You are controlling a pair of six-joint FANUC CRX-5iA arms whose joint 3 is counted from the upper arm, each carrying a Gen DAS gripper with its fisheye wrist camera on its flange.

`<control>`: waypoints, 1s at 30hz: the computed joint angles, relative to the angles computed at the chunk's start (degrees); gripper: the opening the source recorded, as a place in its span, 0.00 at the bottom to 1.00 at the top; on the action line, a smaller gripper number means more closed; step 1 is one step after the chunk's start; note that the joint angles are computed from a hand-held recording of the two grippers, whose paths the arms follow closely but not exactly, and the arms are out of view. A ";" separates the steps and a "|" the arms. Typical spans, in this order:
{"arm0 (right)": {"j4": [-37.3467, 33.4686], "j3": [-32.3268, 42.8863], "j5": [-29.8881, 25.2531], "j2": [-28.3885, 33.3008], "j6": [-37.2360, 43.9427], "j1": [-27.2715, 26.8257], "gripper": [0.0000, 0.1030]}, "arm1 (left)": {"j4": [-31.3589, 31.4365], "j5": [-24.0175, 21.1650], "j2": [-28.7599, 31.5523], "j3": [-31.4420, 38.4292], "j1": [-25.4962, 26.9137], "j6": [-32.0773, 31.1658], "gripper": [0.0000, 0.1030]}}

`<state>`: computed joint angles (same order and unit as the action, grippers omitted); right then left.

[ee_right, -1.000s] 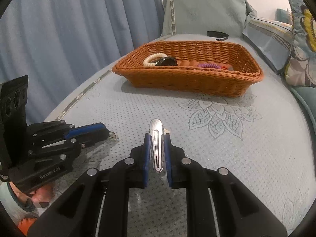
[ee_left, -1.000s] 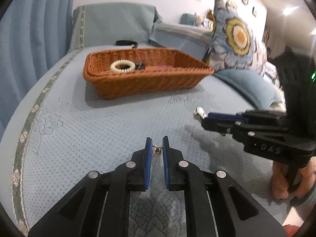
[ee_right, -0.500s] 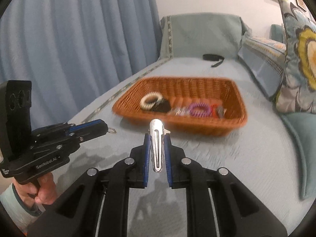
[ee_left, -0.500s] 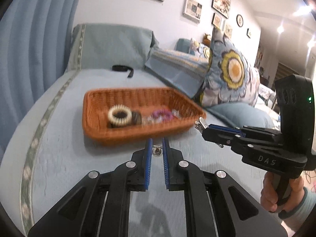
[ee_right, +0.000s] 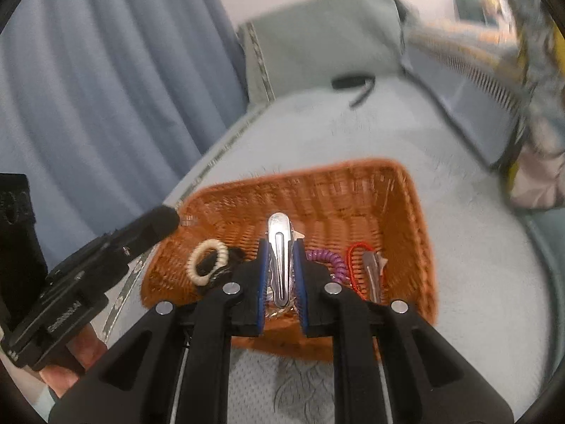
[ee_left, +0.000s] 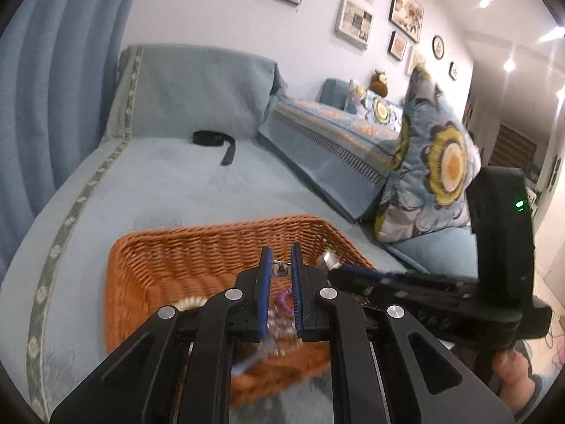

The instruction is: Organize jewelry

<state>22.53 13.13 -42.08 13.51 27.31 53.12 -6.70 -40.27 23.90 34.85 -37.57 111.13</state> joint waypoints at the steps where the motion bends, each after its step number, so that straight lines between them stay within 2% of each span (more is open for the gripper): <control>1: -2.25 2.28 -1.69 1.48 1.38 -0.56 0.11 | 1.33 -0.42 0.97 0.92 0.43 -0.60 0.08; 5: -3.89 8.31 -7.62 5.87 4.11 -1.06 0.11 | 11.52 -0.75 4.97 2.57 3.39 -3.45 0.08; 9: -5.26 10.95 -10.92 7.69 5.27 -1.30 0.12 | 12.28 -4.04 7.35 5.45 3.99 -3.04 0.09; 11: -4.23 9.61 -10.22 6.92 4.24 -1.02 0.12 | 14.42 -3.25 6.77 3.84 4.39 -4.51 0.11; 12: -4.15 8.82 -9.77 6.36 3.95 -0.90 0.13 | 16.84 -1.63 5.81 1.58 4.75 -6.19 0.17; 13: -4.04 8.25 -9.27 5.87 3.55 -0.86 0.15 | 17.12 -0.75 5.02 0.39 4.82 -6.35 0.23; 14: -3.72 7.57 -8.85 5.32 2.99 -0.75 0.17 | 17.10 -0.12 4.45 -0.38 4.82 -6.42 0.25; 16: -2.12 5.54 -7.67 3.73 1.22 -0.29 0.31 | 19.75 1.93 2.69 -3.42 5.16 -8.60 0.32; 18: -0.31 3.80 -6.68 2.31 0.22 0.21 0.34 | 20.65 3.45 0.98 -5.68 5.22 -9.30 0.32; 20: 3.07 1.00 -5.70 0.26 -1.63 1.39 0.34 | 19.19 4.65 -1.34 -7.82 4.75 -8.96 0.34; 23: 9.46 -4.36 -3.98 -3.29 -6.21 4.00 0.34 | 12.19 6.55 -6.27 -11.78 3.12 -5.41 0.43; 26: 16.04 -9.69 -2.95 -6.56 -11.19 7.08 0.35 | -0.69 5.28 -11.31 -14.18 -0.19 2.49 0.48; 28: 20.51 -12.77 -3.17 -8.20 -14.72 9.34 0.41 | -8.49 3.28 -13.90 -15.26 -2.66 8.15 0.65; 30: 25.33 -16.15 -3.45 -9.65 -19.05 11.88 0.43 | -16.03 1.09 -16.60 -16.97 -5.51 15.45 0.72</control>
